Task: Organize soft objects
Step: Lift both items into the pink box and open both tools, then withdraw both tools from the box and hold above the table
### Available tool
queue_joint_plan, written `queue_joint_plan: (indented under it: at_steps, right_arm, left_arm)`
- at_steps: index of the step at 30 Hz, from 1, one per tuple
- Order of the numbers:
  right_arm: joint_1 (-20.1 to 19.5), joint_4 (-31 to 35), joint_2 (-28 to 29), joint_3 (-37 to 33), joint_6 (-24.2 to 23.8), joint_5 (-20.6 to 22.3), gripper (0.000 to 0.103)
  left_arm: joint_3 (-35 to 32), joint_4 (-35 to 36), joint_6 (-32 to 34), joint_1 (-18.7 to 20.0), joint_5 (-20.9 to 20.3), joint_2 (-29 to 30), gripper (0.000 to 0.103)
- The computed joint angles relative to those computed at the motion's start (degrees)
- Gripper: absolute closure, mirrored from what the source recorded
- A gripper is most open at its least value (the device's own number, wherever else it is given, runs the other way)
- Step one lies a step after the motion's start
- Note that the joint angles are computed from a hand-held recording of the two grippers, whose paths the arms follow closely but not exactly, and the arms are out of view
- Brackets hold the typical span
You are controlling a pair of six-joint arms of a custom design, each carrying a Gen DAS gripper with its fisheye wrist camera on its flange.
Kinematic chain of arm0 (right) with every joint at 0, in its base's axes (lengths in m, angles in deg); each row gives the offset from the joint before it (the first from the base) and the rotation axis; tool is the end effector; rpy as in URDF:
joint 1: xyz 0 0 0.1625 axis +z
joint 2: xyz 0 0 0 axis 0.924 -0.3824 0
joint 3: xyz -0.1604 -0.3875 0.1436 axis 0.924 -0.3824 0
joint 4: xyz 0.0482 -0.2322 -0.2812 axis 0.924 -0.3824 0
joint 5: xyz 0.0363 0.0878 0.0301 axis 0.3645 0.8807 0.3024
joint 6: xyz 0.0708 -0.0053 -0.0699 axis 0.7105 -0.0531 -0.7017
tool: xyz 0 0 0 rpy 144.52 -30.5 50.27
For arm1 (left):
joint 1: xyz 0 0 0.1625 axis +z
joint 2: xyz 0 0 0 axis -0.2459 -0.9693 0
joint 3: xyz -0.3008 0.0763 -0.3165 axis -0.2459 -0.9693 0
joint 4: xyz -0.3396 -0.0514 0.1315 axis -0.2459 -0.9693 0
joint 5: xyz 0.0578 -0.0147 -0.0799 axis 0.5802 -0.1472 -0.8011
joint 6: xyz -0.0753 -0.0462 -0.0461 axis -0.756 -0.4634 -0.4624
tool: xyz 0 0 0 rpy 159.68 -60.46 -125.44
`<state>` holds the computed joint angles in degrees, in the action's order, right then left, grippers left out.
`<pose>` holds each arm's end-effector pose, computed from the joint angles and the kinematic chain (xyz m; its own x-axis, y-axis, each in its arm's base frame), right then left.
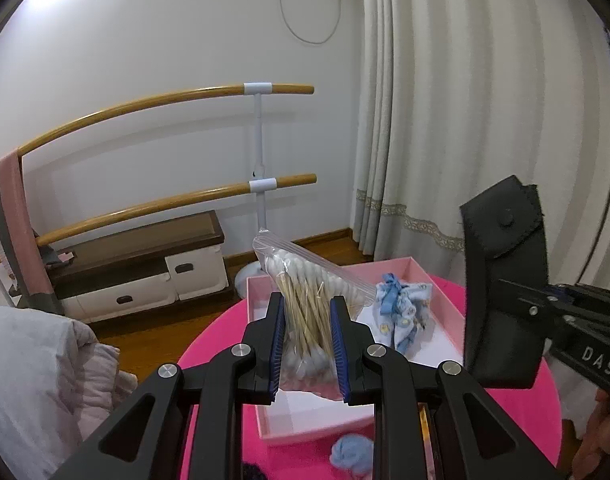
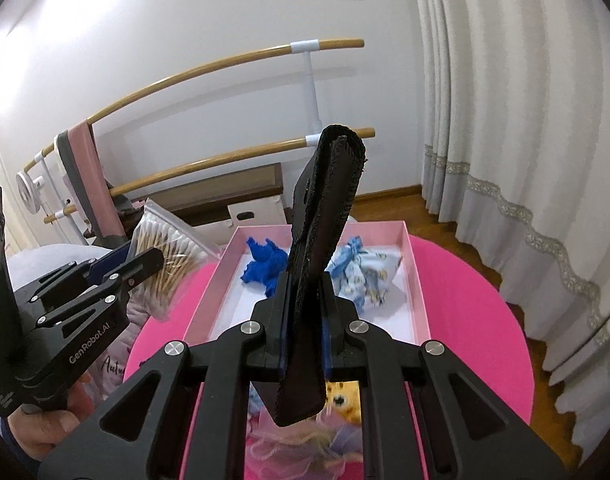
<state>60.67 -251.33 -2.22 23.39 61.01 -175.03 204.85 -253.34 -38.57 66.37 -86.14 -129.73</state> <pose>0.4410 -0.4435 -0.0236 -0.7375 -0.3288 0.5899 -0.6397 0.6200 -0.4543 -0.0522 -0.4165 0.3732 -0.7226 -0.0138 -0.6911 0.5883 0.5128 -0.6253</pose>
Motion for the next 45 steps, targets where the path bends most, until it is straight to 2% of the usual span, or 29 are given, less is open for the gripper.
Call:
queue_joint_plan:
  at_steps: [7, 14, 27, 29, 32, 33, 34, 36, 39, 40, 41, 42, 43, 45]
  right_arm:
    - [-2.66, 6.57, 1.78, -5.76, -1.05, 1.41, 0.092]
    - [-4.87, 12.03, 3.83, -10.13, -1.21, 1.88, 0.092]
    - [-7.49, 19.76, 6.11, -14.64, 0.09, 2.13, 0.091]
    - [-7.61, 20.95, 6.44, -15.41, 0.37, 2.16, 0.089]
    - [-7.61, 20.90, 6.85, -15.89, 0.46, 1.64, 0.080]
    - [-7.59, 20.75, 6.88, -15.85, 0.61, 1.43, 0.076]
    - [-7.61, 20.54, 6.85, -15.73, 0.69, 1.35, 0.069]
    - [-7.63, 19.49, 6.58, -15.08, 0.86, 1.05, 0.064]
    - [-7.80, 16.66, 5.88, -13.45, 1.06, 0.69, 0.038]
    - [-7.74, 15.04, 5.65, -12.69, 1.08, 0.14, 0.022]
    - [-7.63, 14.02, 5.49, -12.24, 1.23, -0.11, 0.009]
    - [-7.64, 12.91, 5.10, -11.46, 1.34, 0.16, 0.004]
    - [-7.65, 11.93, 4.62, -10.56, 1.59, 0.47, 0.000]
    - [-7.33, 10.23, 3.84, -9.04, 2.27, 0.33, 0.000]
  left_arm:
    - [-7.52, 0.14, 1.51, 5.71, -4.29, 6.48, 0.084]
    - [-13.07, 2.51, 1.82, 9.79, -7.19, 10.72, 0.084]
    - [-22.87, 7.97, 1.58, 14.75, -10.64, 16.88, 0.083]
    - [-23.55, 8.68, 1.51, 15.11, -10.76, 17.27, 0.079]
    - [-24.51, 9.16, 2.38, 15.33, -10.49, 17.99, 0.070]
    - [-24.16, 8.17, 3.06, 15.17, -10.18, 17.97, 0.061]
    - [-24.08, 6.77, 3.89, 15.04, -9.80, 18.19, 0.046]
    - [-23.23, 3.39, 4.89, 14.78, -8.82, 18.44, 0.030]
    - [-23.03, 1.14, 5.24, 14.68, -8.47, 18.15, 0.013]
    - [-22.44, 0.08, 5.40, 14.62, -8.43, 18.06, 0.006]
    - [-21.83, -1.32, 5.70, 14.43, -8.33, 17.86, 0.003]
    - [-20.89, -3.11, 6.06, 14.17, -8.04, 17.72, 0.000]
    - [-20.00, -4.78, 6.47, 13.81, -7.43, 17.55, 0.000]
    - [-18.29, -7.31, 7.63, 13.10, -5.96, 17.34, 0.000]
